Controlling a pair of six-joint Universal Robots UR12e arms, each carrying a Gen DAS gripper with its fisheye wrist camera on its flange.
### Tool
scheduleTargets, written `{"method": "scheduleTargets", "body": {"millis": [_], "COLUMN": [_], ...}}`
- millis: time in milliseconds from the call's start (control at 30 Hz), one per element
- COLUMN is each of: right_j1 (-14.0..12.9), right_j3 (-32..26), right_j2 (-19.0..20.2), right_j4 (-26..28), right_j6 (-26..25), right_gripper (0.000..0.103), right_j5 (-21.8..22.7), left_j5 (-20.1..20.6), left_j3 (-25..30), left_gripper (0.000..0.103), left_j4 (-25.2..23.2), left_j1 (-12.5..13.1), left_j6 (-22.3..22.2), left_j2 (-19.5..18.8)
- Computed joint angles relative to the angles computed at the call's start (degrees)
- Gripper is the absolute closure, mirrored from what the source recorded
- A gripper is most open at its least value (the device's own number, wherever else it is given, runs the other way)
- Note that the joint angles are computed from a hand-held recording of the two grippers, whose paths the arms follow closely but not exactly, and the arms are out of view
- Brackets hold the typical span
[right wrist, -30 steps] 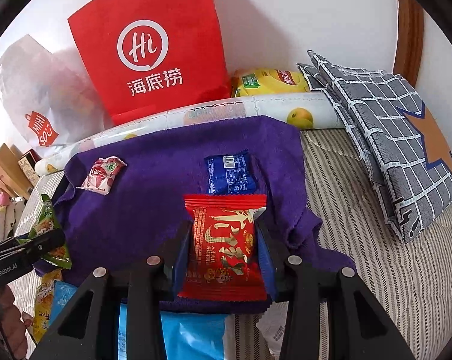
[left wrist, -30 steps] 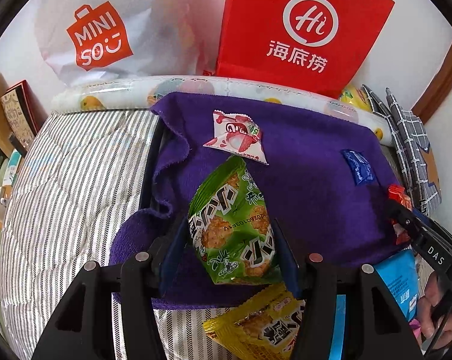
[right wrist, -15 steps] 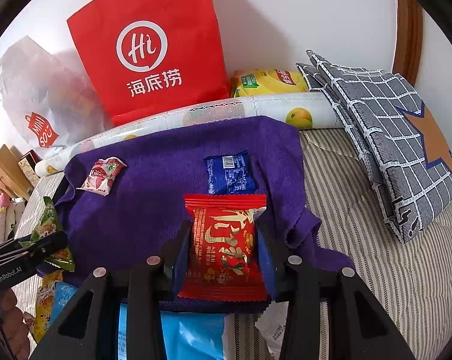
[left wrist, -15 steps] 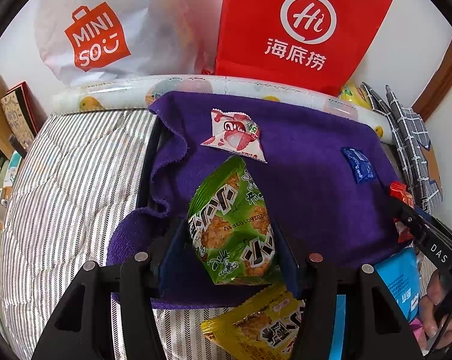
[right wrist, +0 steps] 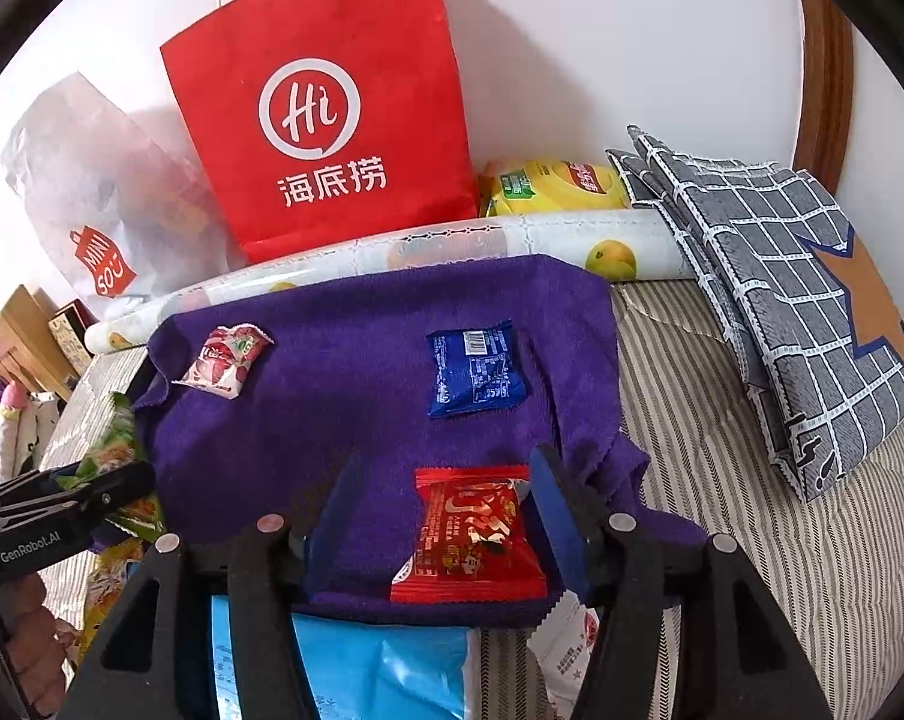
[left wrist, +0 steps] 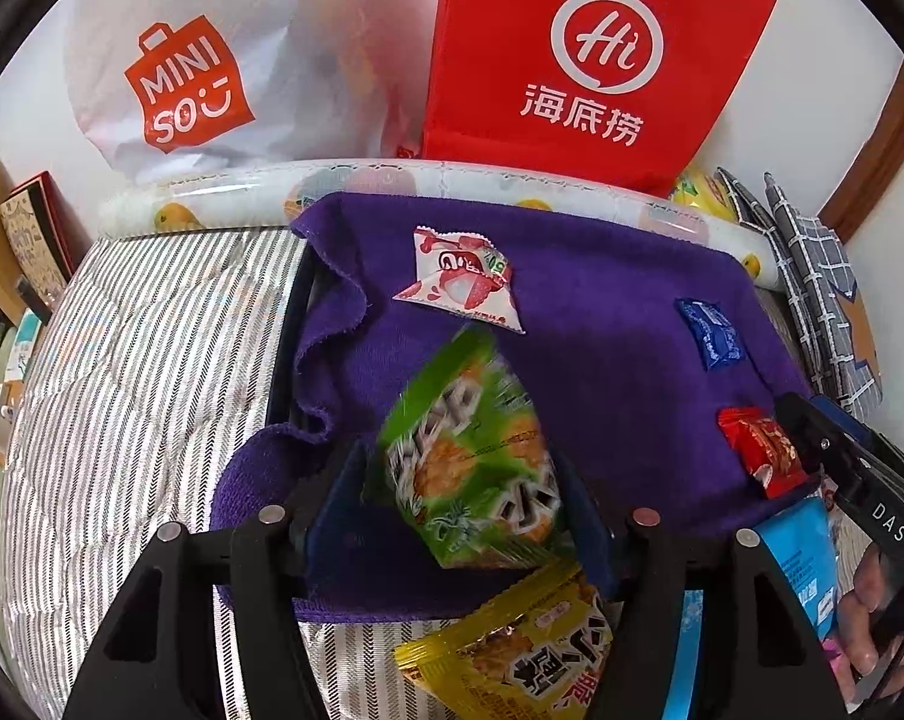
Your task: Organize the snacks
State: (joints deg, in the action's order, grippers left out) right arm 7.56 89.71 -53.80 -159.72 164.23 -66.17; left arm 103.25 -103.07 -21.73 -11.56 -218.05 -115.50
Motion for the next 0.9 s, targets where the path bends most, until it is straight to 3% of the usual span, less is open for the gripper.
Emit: {"method": "scheduleTargets", "body": {"millis": [133,900], "right_j1": [-0.13,-0.46], "right_j3": [0.02,0.72], "right_j2": [-0.01,-0.14], "right_j4": [-0.24,-2.90], "right_j6": [0.44,1.41], "right_gripper": [0.046,0.046], "right_j5": [0.60,2.07], "left_j5": [0.69,1.55], "left_j3": [-0.25,-0.55], "left_gripper": [0.033,0.032], "left_j4": [1.62,4.45], "left_j1": [-0.22,-0.70], "left_j6": [0.16,0.64], "left_j2": [-0.02,-0.02]}}
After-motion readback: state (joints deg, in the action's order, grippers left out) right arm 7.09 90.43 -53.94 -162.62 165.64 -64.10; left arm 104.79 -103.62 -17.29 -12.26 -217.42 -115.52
